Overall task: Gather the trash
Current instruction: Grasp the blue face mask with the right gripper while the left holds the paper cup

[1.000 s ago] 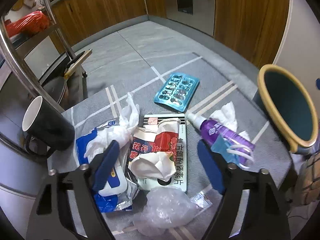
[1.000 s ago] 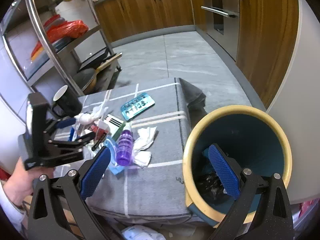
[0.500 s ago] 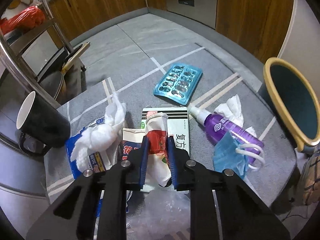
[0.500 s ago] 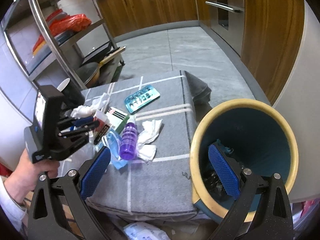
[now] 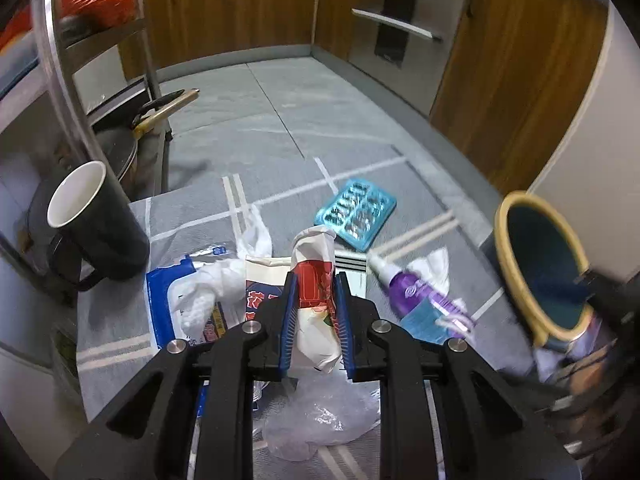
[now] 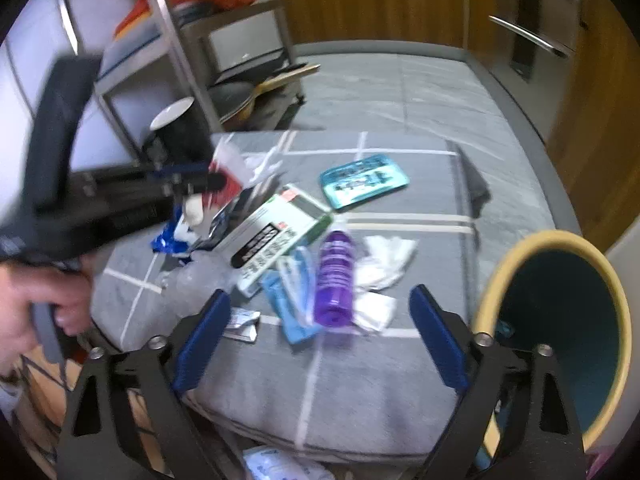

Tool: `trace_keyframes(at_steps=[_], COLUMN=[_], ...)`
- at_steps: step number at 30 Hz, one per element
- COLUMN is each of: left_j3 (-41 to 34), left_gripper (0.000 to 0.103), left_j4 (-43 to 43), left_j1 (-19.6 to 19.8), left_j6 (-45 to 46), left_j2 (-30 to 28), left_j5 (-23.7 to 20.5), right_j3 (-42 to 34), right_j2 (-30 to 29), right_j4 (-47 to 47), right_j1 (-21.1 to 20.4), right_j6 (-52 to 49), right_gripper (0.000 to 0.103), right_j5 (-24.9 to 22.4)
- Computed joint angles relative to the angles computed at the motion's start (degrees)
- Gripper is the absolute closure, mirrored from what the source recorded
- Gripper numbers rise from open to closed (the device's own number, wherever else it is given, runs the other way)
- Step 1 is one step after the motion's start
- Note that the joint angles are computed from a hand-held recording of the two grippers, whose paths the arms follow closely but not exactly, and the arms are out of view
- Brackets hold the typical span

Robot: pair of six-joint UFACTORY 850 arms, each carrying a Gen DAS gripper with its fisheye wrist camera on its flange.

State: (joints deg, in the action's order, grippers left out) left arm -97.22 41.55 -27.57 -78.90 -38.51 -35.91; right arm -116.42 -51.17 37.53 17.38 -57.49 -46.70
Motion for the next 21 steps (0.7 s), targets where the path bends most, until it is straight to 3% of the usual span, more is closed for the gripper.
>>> trace_keyframes(at_steps=[8, 11, 12, 13, 15, 21], left_j3=[3.85, 4.33, 4.51, 4.53, 4.62, 4.17], left_gripper=[0.085, 0.085, 0.085, 0.085, 0.085, 0.085], left_j4=[5.44, 6.67, 7.06, 7.25, 7.56, 8.1], left_j1=[-0.13, -0.1, -0.09, -0.07, -0.03, -0.04], left_j6=[-7.95, -9.34, -9.92, -10.31, -11.12, -12.1], left_j2=[3.78, 4.6, 4.86, 4.98, 5.18, 5.15], left_j5=[2.79, 3.03, 3.17, 3.28, 3.43, 4.12], right_j3=[-2.97, -2.29, -2.2, -2.93, -3.6, -6.76], right_j2=[-3.62, -3.54, -3.46, -3.82, -4.06, -4.75], right_j4=[-5.55, -6.39, -6.17, -5.65, -4.58, 2.36], right_j1=[2.96, 3.07, 2.93, 2.64, 2.15, -0.53], right_j6=[4.39, 5.09, 5.07, 5.28, 5.49, 5.71], right_gripper=[0.032, 0.05, 0.061, 0.071, 0.08, 0.089], right_j5=[1.56, 3.17, 3.23, 2.08, 0.9, -3.72])
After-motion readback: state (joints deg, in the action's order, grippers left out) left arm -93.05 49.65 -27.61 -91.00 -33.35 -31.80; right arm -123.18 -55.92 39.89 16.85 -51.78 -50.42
